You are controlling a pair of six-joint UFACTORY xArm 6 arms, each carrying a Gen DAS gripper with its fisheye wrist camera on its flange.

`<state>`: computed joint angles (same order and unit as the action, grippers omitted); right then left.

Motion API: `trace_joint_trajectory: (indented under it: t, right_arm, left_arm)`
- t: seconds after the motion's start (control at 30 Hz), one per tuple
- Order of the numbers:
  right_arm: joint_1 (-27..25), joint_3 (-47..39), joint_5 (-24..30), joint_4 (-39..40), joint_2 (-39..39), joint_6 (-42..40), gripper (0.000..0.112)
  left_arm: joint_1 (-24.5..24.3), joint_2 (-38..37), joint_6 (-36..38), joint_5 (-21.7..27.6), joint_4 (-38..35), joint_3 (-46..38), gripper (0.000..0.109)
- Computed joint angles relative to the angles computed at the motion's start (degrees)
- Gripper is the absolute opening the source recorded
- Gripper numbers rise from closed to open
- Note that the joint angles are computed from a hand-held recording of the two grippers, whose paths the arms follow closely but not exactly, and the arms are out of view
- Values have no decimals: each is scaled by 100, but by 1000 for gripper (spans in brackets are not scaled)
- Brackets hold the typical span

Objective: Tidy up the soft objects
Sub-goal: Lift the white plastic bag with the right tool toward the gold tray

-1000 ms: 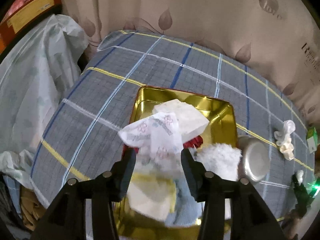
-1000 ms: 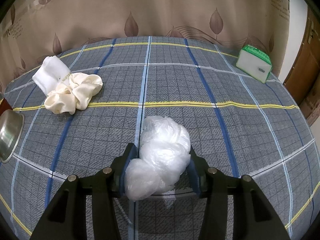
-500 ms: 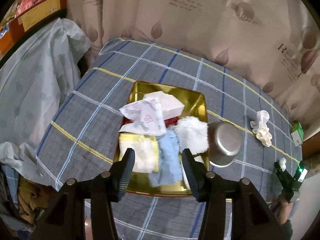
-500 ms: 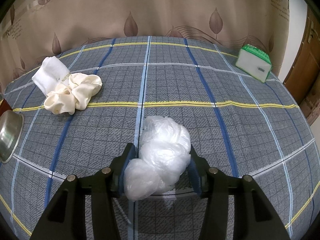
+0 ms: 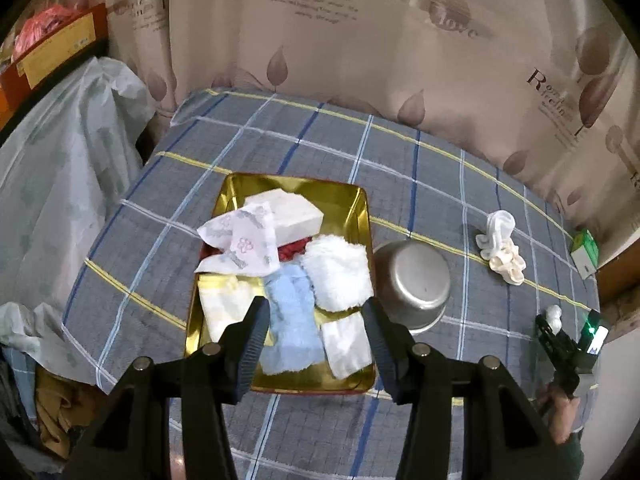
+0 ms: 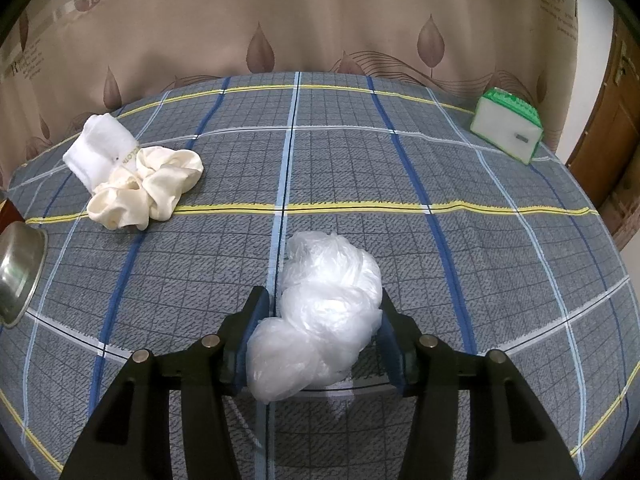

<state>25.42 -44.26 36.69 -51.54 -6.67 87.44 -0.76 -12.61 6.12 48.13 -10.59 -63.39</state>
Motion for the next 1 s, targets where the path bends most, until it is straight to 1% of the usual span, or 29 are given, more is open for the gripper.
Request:
trace_joint_trajectory:
  t: [0.13, 0.23, 0.6, 0.73, 0.93, 1.0]
  right_arm:
    - [12, -7, 12, 1, 4, 7, 49]
    - [12, -12, 13, 5, 8, 6, 49]
    - [22, -38, 53, 16, 25, -9, 50]
    - [4, -22, 26, 14, 13, -13, 50]
    - [6, -27, 9, 9, 17, 6, 50]
    - [-15, 12, -75, -30, -17, 42, 47]
  left_arm:
    - [-71, 36, 70, 116, -71, -52, 50]
    - [-125, 31, 75, 66, -36, 4, 50]
    - [-130, 256, 116, 128, -12, 63, 50]
    - [-78, 199, 73, 29, 10, 174, 50]
    - [14, 29, 131, 22, -57, 355, 50]
    - [49, -48, 103, -2, -29, 437, 50]
